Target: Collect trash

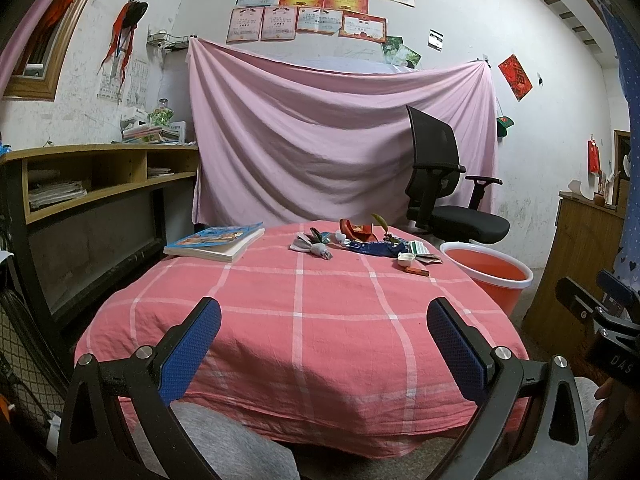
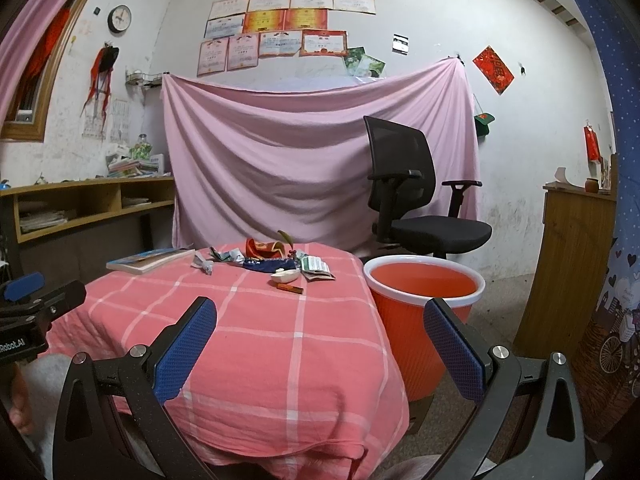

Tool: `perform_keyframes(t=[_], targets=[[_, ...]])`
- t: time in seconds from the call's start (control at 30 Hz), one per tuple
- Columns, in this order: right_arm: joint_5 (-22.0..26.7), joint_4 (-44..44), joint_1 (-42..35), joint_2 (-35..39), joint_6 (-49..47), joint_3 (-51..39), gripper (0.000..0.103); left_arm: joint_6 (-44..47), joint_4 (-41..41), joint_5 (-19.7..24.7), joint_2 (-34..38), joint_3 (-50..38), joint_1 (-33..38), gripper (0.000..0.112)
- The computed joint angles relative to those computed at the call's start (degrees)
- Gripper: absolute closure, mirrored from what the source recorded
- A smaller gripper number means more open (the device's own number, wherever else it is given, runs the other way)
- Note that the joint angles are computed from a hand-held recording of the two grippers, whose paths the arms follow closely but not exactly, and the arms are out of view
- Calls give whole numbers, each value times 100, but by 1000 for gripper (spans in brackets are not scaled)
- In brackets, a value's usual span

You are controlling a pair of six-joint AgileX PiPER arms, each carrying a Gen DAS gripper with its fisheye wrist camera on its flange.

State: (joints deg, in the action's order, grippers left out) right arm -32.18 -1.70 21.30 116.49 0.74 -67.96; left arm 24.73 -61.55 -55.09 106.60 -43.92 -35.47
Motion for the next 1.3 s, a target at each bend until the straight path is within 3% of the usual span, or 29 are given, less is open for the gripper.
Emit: perform_keyframes(t=[0.83, 1.03, 1.3], targets=[[-78, -43, 7, 99, 20, 23, 0, -180, 45, -27, 116, 11, -62, 11], [7, -131, 34, 262, 109, -184, 0, -219, 56, 92, 127, -16, -18, 11], [531, -780, -119, 306, 949, -803, 0, 50, 128, 290, 79, -367, 278, 11]])
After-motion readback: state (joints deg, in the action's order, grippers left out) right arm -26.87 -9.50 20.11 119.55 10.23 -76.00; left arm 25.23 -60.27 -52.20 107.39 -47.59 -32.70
